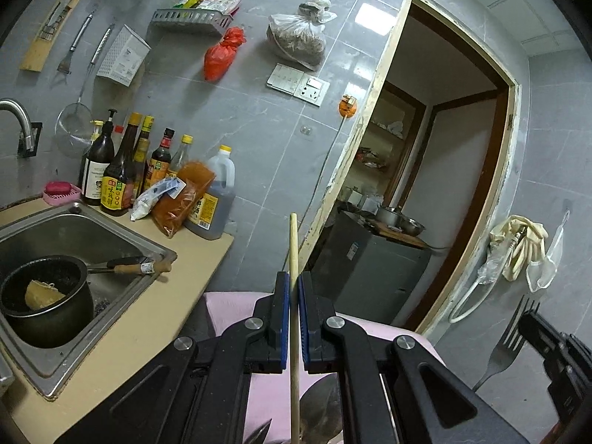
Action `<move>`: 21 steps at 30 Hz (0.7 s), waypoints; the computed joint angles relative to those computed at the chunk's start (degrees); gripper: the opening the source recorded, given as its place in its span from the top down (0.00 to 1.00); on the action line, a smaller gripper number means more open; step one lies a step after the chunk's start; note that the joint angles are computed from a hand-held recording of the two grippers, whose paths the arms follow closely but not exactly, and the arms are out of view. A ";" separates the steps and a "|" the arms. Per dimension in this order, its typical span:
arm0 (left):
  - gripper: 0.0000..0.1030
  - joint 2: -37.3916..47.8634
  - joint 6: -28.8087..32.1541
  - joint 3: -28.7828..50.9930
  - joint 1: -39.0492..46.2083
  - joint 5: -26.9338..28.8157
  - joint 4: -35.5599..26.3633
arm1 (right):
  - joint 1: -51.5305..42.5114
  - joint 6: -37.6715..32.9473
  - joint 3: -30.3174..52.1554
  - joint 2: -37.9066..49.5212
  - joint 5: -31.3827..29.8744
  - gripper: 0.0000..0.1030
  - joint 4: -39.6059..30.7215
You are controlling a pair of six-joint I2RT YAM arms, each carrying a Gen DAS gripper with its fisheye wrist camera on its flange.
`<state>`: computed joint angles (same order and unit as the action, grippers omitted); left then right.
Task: Organize utensils
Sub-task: 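Lift the chopstick and fork and carry them over the white basket, then open both tools to drop the chopstick and fork into the basket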
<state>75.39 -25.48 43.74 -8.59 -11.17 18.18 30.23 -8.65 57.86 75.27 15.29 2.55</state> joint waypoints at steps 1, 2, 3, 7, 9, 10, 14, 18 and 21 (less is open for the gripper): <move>0.95 0.28 0.16 -0.41 -0.45 -0.71 0.93 | 0.36 -0.21 -0.06 0.49 0.24 0.98 0.12; 0.95 0.46 0.58 -0.90 -0.94 -1.46 1.93 | 0.68 -0.42 -0.20 0.81 0.61 0.98 0.23; 0.95 0.50 1.09 -1.37 -1.37 -2.09 2.69 | 1.20 -0.89 -0.59 1.22 1.22 0.98 0.66; 0.95 0.15 4.99 -4.37 -4.66 -7.35 7.39 | 2.48 -2.53 -1.91 2.24 2.45 0.98 1.87; 0.95 0.20 7.41 -5.84 -6.30 -9.29 9.81 | 2.78 -2.65 -2.24 2.61 2.57 0.98 1.90; 0.95 0.35 8.28 -6.15 -6.86 -9.94 10.45 | 2.75 -2.61 -2.15 2.80 2.42 0.98 1.64; 0.95 -0.22 9.36 -7.85 -8.41 -11.02 11.20 | 2.11 -1.64 -2.39 2.75 0.97 0.98 0.77; 0.95 -1.72 8.73 -9.04 -8.78 -11.19 9.07 | 0.83 0.12 -2.48 2.69 -1.01 0.98 -0.51; 0.94 -3.09 9.13 -9.59 -8.97 -10.68 7.13 | -0.26 1.40 -3.13 2.72 -2.45 0.98 -0.74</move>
<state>72.30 -16.36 34.14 -17.56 -21.85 25.31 29.97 -7.25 54.72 77.99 12.83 1.81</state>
